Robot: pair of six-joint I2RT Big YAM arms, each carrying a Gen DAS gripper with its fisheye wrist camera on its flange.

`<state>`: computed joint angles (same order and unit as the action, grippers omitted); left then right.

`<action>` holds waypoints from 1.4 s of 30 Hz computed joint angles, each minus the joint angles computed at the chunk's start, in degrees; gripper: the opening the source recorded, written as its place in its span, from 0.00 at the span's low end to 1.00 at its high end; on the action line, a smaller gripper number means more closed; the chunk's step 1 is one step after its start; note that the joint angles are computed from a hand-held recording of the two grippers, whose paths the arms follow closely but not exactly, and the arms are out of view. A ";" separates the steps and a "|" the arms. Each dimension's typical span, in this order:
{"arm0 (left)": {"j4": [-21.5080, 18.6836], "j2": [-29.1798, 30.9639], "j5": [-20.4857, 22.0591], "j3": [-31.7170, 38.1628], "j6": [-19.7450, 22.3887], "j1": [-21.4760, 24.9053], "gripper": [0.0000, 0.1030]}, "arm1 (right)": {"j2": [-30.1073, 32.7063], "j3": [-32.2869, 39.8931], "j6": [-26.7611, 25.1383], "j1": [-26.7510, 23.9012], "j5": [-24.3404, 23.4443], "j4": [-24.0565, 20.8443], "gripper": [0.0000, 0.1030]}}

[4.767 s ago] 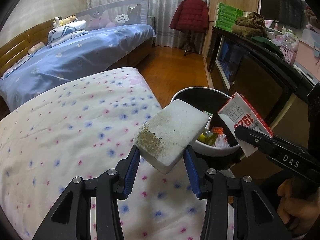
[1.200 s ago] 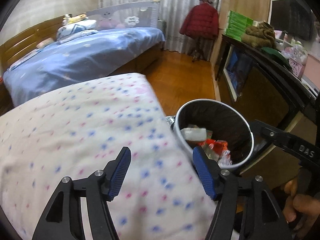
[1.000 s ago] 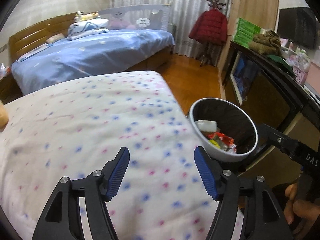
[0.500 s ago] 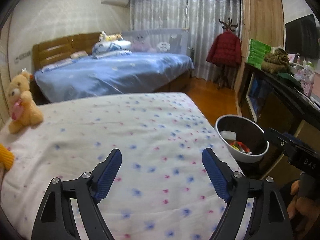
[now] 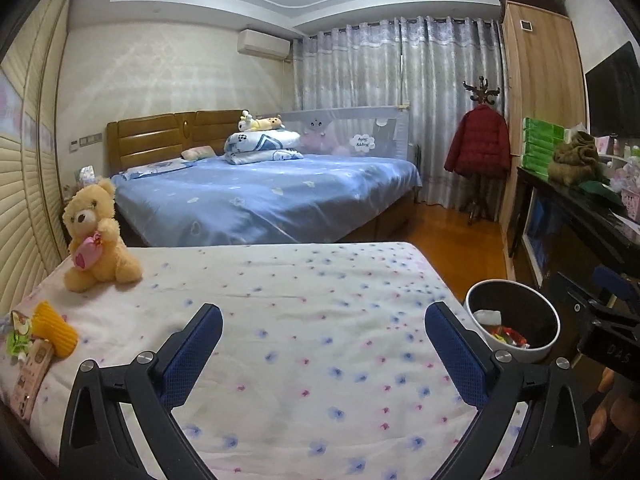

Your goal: Collect trash

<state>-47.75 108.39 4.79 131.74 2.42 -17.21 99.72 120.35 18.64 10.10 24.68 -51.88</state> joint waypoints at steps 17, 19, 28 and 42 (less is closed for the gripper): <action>-0.22 0.70 -0.29 1.58 -0.54 0.27 0.99 | 0.97 1.31 0.01 0.44 -2.53 0.59 1.00; -0.09 0.70 -0.18 1.53 -0.43 0.35 0.99 | 0.96 1.35 0.05 0.43 -2.58 0.59 1.00; 0.26 0.65 0.19 1.48 -0.36 0.65 0.99 | 0.96 1.42 -0.20 0.59 -2.44 0.85 1.00; 2.38 -0.34 -0.04 -0.54 0.44 0.62 0.99 | 1.69 3.33 -0.19 0.97 -2.36 0.21 1.00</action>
